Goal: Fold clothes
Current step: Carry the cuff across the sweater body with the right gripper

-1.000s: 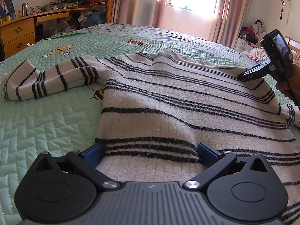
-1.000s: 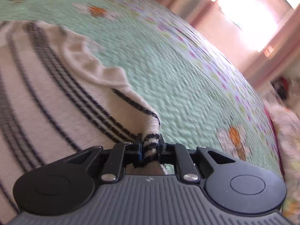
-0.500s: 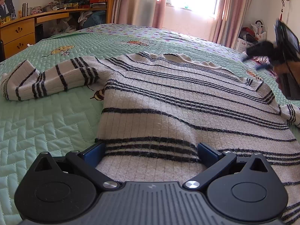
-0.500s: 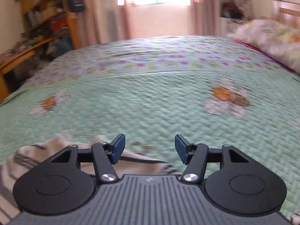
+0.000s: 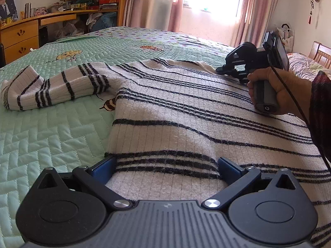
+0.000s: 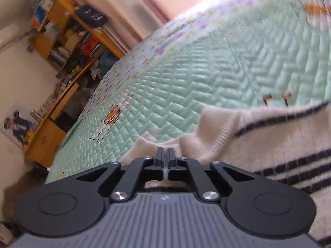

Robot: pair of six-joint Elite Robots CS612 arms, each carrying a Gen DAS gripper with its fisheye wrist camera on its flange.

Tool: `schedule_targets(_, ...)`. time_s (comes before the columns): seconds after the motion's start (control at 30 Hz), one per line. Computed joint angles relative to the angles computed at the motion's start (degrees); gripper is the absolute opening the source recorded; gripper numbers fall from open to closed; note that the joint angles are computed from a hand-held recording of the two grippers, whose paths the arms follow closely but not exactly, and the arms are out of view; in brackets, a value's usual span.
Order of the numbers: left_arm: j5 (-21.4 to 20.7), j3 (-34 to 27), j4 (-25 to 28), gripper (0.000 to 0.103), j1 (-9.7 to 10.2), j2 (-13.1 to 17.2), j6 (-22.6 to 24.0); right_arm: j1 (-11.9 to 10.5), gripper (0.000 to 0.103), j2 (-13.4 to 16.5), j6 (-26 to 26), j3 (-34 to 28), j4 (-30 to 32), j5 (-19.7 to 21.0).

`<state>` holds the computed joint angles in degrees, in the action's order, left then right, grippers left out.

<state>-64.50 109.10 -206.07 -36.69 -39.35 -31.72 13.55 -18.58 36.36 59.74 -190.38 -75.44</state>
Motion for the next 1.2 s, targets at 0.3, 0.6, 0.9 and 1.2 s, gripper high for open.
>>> schedule_targets(0.3,-0.19,-0.04,-0.33,0.103,0.14,0.12,0.1,1.96,0.034,4.14,-6.65,-11.5,13.93,17.06)
schedule_targets(0.6,-0.51,-0.09,-0.8,0.103,0.31,0.24,0.05,1.63,0.037,1.56,4.61,-2.33,-6.69,5.99)
schedule_targets(0.9,-0.22,-0.05,-0.89,0.103,0.16,0.32,0.13,-1.93,0.014,-8.14,15.14,19.16,-12.2,-10.98)
schedule_targets(1.2,-0.36,-0.02,-0.99,0.103,0.21,0.31,0.17,-6.46,0.068,-18.42,18.24,46.99,-40.26,-18.61)
